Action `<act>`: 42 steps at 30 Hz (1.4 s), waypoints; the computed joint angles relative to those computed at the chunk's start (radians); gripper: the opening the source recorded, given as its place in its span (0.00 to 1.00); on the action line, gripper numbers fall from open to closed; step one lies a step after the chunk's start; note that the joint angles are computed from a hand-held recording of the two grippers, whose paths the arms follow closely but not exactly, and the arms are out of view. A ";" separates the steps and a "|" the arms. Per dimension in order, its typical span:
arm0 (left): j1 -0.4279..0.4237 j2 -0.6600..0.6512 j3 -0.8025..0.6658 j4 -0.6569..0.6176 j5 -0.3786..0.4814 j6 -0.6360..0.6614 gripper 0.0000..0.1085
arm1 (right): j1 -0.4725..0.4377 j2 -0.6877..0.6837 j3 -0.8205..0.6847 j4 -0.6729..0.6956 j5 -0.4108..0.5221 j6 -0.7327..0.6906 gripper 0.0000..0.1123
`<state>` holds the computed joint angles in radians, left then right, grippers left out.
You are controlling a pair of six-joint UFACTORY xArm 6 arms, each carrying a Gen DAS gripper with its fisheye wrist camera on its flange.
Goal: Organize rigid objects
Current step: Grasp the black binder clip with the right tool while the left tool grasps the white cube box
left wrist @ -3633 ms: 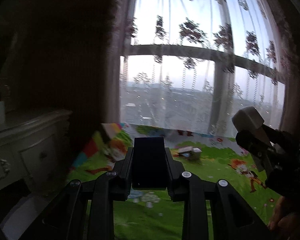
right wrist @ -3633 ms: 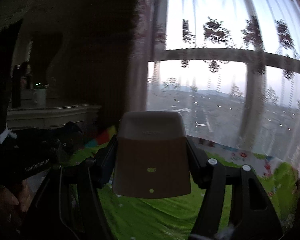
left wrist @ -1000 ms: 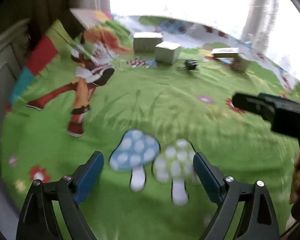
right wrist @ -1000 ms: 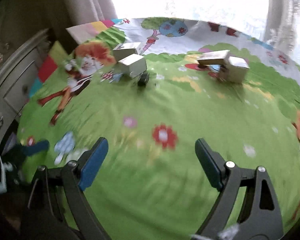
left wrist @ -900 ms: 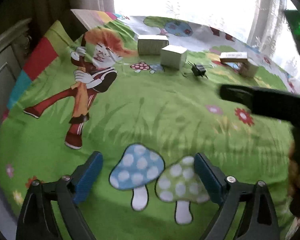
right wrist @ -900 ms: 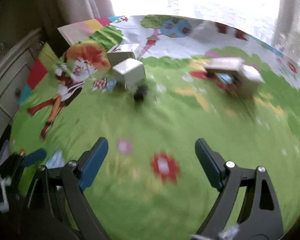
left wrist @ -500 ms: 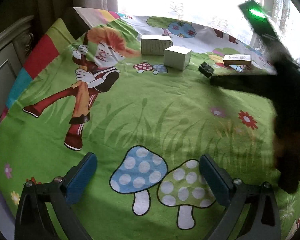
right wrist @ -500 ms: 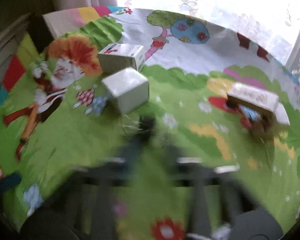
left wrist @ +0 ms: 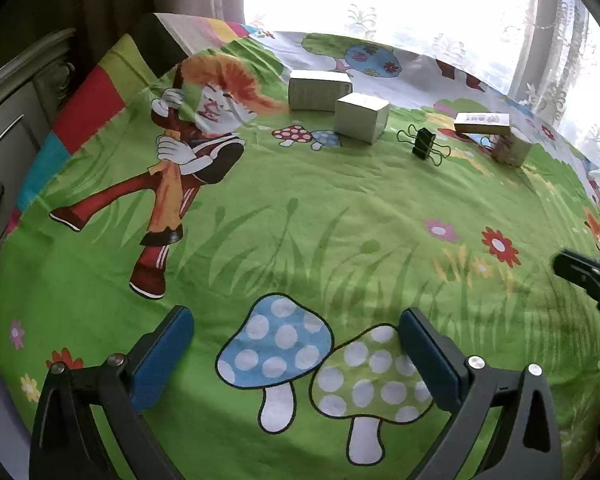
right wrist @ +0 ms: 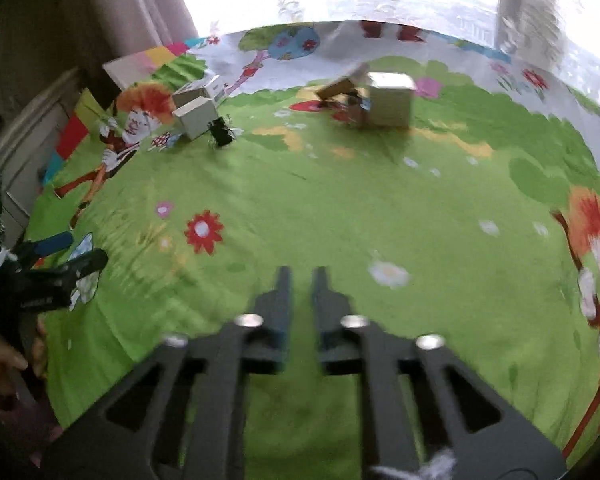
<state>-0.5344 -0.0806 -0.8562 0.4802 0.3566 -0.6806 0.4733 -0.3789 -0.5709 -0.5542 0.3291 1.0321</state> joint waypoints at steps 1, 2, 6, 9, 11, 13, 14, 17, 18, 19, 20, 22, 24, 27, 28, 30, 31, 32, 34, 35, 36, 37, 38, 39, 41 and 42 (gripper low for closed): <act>0.000 -0.001 0.001 0.003 0.000 -0.004 0.95 | 0.008 0.062 -0.058 -0.002 -0.004 -0.022 0.73; 0.000 -0.001 0.002 0.002 -0.001 -0.002 0.95 | 0.009 0.096 -0.090 -0.029 -0.015 -0.014 0.81; 0.002 -0.002 0.004 -0.008 -0.006 0.011 0.95 | 0.016 0.373 -0.371 0.020 0.030 -0.128 0.81; 0.003 -0.002 0.005 -0.020 -0.009 0.025 0.95 | 0.011 0.530 -0.565 0.011 0.119 -0.157 0.82; 0.004 -0.003 0.007 -0.024 -0.012 0.031 0.95 | 0.002 0.581 -0.630 0.039 0.132 -0.194 0.82; 0.002 -0.004 0.008 -0.023 -0.011 0.028 0.95 | -0.001 0.595 -0.647 0.047 0.128 -0.230 0.67; 0.001 -0.005 0.008 -0.020 -0.010 0.023 0.95 | -0.003 0.574 -0.618 0.038 0.099 -0.235 0.24; 0.001 -0.005 0.009 -0.023 -0.010 0.025 0.95 | -0.007 0.436 -0.441 0.078 -0.008 -0.288 0.26; 0.001 -0.006 0.009 -0.024 -0.010 0.025 0.95 | -0.010 0.372 -0.362 0.049 -0.043 -0.253 0.26; 0.000 -0.006 0.008 -0.020 -0.007 0.020 0.95 | -0.013 0.303 -0.275 0.046 -0.078 -0.232 0.26; -0.001 -0.005 0.006 -0.019 -0.004 0.017 0.95 | -0.016 0.257 -0.217 0.062 -0.107 -0.237 0.26; -0.005 -0.002 -0.003 -0.018 0.010 0.011 0.95 | -0.030 0.107 -0.060 0.030 -0.129 -0.185 0.26; -0.011 0.017 -0.034 -0.029 0.044 0.001 0.95 | -0.028 -0.030 0.060 0.038 -0.083 -0.176 0.26; -0.025 0.109 -0.148 -0.063 0.087 0.026 0.95 | -0.011 -0.176 0.146 -0.032 0.038 -0.108 0.26; -0.030 0.154 -0.203 -0.086 0.098 0.056 0.95 | 0.000 -0.194 0.151 -0.063 0.077 -0.077 0.26; -0.037 0.247 -0.317 -0.121 0.114 0.112 0.95 | 0.006 -0.208 0.154 -0.076 0.104 -0.051 0.26; -0.038 0.311 -0.402 -0.152 0.134 0.153 0.95 | 0.008 -0.209 0.153 -0.087 0.117 -0.042 0.26; -0.037 0.367 -0.481 -0.173 0.164 0.176 0.95 | 0.015 -0.202 0.144 -0.103 0.131 -0.029 0.26; -0.034 0.467 -0.630 -0.204 0.223 0.204 0.95 | 0.030 -0.183 0.122 -0.137 0.160 0.006 0.26; -0.033 0.517 -0.706 -0.228 0.250 0.225 0.95 | 0.028 -0.182 0.123 -0.136 0.156 0.008 0.26; -0.031 0.573 -0.789 -0.259 0.276 0.258 0.95 | 0.024 -0.193 0.132 -0.128 0.151 0.001 0.26; -0.033 0.611 -0.845 -0.264 0.293 0.273 0.95 | 0.019 -0.202 0.139 -0.119 0.148 -0.007 0.27; -0.035 0.647 -0.898 -0.263 0.310 0.295 0.95 | 0.016 -0.211 0.146 -0.112 0.146 -0.013 0.27; -0.035 0.668 -0.923 -0.269 0.296 0.331 0.91 | 0.017 -0.207 0.144 -0.116 0.146 -0.005 0.27; -0.038 0.646 -0.875 -0.316 0.205 0.425 0.53 | 0.022 -0.204 0.140 -0.126 0.154 0.005 0.27; -0.043 0.625 -0.850 -0.343 0.193 0.457 0.39 | 0.022 -0.204 0.140 -0.126 0.154 0.005 0.27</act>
